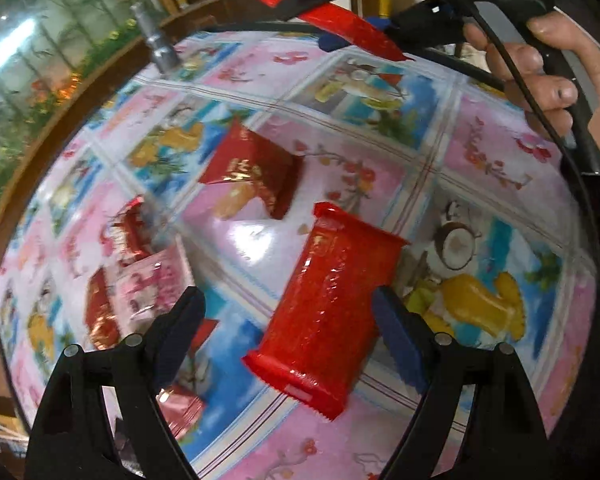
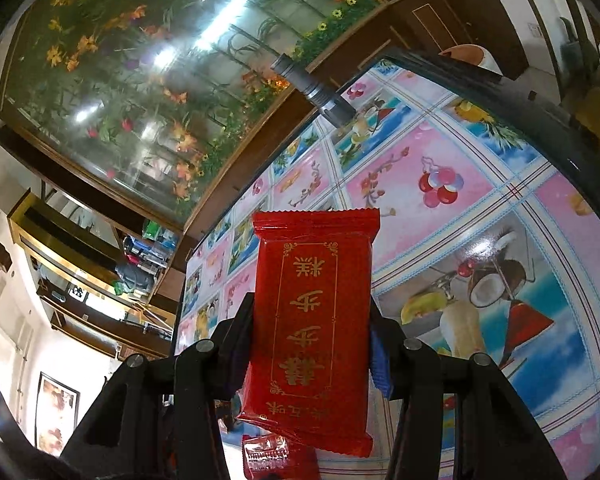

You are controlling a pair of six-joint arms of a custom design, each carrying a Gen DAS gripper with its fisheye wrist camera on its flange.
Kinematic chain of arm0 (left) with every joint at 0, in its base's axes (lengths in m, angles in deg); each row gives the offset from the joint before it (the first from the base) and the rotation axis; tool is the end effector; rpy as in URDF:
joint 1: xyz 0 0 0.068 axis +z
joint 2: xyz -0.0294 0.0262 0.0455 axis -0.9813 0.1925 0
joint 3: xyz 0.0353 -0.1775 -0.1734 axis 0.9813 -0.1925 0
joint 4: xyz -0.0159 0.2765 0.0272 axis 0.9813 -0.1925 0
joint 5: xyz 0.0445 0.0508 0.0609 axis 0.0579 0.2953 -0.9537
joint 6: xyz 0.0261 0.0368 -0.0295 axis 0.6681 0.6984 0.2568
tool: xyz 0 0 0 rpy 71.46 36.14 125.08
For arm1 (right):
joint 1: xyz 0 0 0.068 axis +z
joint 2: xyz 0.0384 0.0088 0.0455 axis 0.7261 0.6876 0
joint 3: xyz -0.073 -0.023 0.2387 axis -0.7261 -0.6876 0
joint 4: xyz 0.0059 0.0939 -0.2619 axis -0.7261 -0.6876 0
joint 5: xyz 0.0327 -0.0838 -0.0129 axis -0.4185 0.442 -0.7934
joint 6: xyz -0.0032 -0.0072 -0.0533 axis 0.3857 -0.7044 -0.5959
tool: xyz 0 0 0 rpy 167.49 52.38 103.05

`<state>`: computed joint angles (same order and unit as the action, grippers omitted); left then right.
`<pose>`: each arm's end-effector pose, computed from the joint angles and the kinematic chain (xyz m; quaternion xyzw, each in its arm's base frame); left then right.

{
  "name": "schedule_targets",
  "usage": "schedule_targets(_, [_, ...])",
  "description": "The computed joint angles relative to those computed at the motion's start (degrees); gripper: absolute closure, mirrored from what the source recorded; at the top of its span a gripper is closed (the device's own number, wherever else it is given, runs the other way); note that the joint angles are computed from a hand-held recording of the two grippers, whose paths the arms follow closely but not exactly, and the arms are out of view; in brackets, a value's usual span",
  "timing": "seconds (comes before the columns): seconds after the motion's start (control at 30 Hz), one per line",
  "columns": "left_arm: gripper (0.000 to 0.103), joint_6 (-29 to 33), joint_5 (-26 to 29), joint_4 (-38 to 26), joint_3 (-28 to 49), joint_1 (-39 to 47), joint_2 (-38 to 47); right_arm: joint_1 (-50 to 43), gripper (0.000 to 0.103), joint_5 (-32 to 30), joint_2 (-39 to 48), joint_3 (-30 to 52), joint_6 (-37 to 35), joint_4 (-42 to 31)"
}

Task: Organize snacks
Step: 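Grasp a long red packet with the right tool while the left tool grasps another red packet, then carry both red packets over the tray and open the tools to drop them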

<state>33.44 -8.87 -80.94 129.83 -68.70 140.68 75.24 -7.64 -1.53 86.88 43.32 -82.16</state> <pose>0.3343 0.0463 0.2270 0.5536 0.7988 -0.0487 0.2304 0.2940 0.1580 0.2231 0.2646 0.8299 0.3256 0.3678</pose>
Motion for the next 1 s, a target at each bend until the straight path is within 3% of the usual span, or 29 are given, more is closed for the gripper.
schedule_targets(0.17, [0.017, 8.3, -0.9, 0.0, -4.3, -0.5, -2.5, 0.0, 0.053, 0.4, -0.9, -0.7, 0.4, 0.2])
schedule_targets(0.3, [0.018, 3.6, -0.5, -4.0, 1.4, -1.1, 3.2, 0.6, 0.053, 0.8, -0.7, -0.4, 0.2, 0.1])
schedule_targets(0.37, [0.027, 0.1, 1.5, -8.1, 5.4, -0.2, 7.2, 0.4, 0.053, 0.5, -0.4, -0.3, 0.4, 0.2])
schedule_targets(0.5, [0.057, 0.0, 4.4, -6.1, 0.1, 1.5, 2.6, 0.5, 0.053, 0.5, -0.3, -0.4, 0.6, 0.1])
schedule_targets(0.8, [0.059, -16.4, 2.1, 0.1, -14.3, 6.5, -12.1, 1.0, 0.053, 2.4, -0.3, -0.2, -1.3, 0.1])
schedule_targets(0.9, [0.059, -16.4, 4.1, 1.5, -17.2, 11.4, -15.7, 1.9, 0.053, 2.4, 1.0, 1.1, -2.8, -0.3])
schedule_targets(1.0, [0.059, -14.8, 8.1, -1.7, -17.5, 19.9, -18.9, 3.0, 0.053, 2.2, 3.1, 3.2, -4.1, -1.0])
